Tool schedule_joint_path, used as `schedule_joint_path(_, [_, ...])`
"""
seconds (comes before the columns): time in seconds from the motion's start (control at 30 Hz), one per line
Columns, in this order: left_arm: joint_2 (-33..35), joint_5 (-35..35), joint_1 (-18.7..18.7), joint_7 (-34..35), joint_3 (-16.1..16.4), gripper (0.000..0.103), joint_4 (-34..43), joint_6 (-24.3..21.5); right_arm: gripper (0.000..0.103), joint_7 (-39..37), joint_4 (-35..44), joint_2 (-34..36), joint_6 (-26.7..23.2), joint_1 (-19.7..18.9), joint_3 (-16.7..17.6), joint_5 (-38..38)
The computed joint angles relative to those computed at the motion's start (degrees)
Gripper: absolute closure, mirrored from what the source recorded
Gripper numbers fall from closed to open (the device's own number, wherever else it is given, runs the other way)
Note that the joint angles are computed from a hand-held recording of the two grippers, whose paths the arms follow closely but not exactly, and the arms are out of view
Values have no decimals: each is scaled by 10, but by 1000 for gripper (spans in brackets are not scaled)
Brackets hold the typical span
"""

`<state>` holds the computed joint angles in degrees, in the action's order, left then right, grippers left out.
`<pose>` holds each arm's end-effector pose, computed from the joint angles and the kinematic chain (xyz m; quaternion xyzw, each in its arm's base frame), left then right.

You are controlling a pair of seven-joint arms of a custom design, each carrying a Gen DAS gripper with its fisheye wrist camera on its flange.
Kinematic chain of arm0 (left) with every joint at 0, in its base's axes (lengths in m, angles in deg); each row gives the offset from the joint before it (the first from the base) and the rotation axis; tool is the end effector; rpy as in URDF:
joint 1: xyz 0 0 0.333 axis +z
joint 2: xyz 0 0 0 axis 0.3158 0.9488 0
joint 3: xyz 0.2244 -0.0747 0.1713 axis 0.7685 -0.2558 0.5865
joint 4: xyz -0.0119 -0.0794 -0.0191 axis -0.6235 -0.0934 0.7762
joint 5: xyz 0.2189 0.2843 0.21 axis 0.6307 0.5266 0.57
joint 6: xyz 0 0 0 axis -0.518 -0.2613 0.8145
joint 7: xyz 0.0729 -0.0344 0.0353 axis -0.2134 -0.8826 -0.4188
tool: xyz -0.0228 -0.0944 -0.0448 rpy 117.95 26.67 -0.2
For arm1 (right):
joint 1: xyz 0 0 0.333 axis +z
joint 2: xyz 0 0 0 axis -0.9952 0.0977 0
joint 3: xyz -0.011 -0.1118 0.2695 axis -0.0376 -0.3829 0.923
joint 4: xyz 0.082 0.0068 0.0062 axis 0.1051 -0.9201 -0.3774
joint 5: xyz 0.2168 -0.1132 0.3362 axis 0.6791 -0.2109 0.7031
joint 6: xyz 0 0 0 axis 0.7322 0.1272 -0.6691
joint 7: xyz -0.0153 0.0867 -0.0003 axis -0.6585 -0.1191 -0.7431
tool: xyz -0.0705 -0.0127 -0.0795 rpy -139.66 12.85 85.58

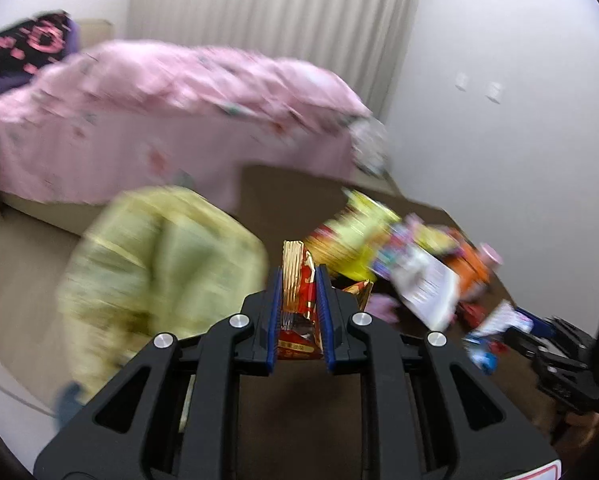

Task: Collect trash
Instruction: 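Carry both wrappers over the yellow bag and open both tools to drop them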

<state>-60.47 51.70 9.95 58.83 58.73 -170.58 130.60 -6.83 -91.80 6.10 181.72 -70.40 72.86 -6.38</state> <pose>0.5078 -0.2733 0.4778 -0.6663 0.5750 -0.3823 0.2815 0.5105 0.0213 0.4475 -0.7366 0.4869 -0.2127 0.4184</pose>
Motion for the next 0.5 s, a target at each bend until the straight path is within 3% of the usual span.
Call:
schedule_joint_path(0.17, [-62,65,40,-110,-4,87,-41,-72,62,-14,50,17,-59,17,4,13])
schedule_joint_path(0.27, [-76,59,50,-135,-4,87,-56,-115,62,-19,102,49,-100,19,14,18])
schedule_joint_path(0.4, [-56,43,66,-145,18,87,-65,-53,63,-14,205,134,-163,18,45,-3])
schedule_joint_path(0.5, [-20,0,73,-107,38,87,-63,19,62,21,273,198,-173,15,75,-51])
